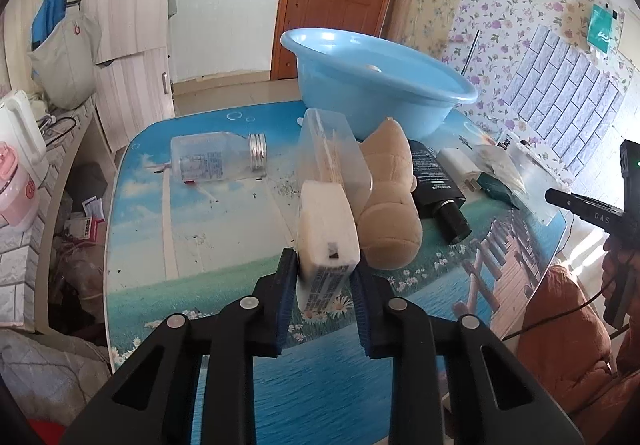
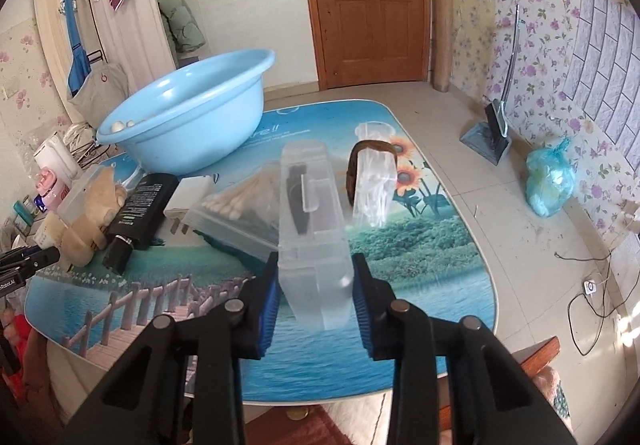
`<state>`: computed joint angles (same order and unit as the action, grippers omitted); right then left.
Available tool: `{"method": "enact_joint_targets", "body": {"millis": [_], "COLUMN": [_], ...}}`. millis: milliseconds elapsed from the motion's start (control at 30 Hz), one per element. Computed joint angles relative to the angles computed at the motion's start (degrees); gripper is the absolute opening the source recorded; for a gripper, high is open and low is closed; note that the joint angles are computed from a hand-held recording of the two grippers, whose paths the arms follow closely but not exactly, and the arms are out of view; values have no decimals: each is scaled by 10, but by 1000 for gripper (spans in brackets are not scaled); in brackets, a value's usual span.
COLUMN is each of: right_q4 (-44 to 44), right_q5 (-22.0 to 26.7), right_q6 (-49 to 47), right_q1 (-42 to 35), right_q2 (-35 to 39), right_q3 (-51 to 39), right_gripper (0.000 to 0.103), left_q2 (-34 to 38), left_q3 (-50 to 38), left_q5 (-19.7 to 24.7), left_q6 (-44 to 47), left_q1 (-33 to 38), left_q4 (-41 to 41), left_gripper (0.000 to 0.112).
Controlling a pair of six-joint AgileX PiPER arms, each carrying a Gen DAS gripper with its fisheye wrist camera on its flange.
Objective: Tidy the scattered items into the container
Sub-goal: 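Grasp the white tissue pack with the left gripper while the right grasps the clear box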
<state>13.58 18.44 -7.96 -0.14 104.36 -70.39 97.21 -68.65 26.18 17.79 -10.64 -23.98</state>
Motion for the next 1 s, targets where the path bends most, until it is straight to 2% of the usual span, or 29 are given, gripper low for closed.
{"method": "enact_joint_targets", "body": {"millis": [167,367,533,667,767,800,867,1000], "right_q4": [-2,-7,-52,-91,-62,-46,-80,-88], "right_q5": [18,9,6,17,16,10,-2,-7], "right_q6": [1,-3,36,74,45,29,62,64], "right_q1": [7,11,18,22,20,19,24,27], "right_q2": [-7,-3,12,37,45,42,34,22], "right_q3": [6,7,-8,-35,-38,-32,-23,-13], "right_gripper": [32,32,33,39,39,38,31,30], "left_q2": [13,29,44,52,48,45,38,21], "left_q3": [-5,-14,-27,-37,-38,-35,-31,-23], "left_q5": [5,12,11,13,15,12,10,0], "left_q6": [-11,-22,-53,-78,-97,-98,-81,-65], "left_q1": [6,6,-3,-14,-22,-22,-17,-9], "left_q4": [6,15,50,80,106,107,87,68], "left_gripper": [25,25,25,25,19,18,18,18]}}
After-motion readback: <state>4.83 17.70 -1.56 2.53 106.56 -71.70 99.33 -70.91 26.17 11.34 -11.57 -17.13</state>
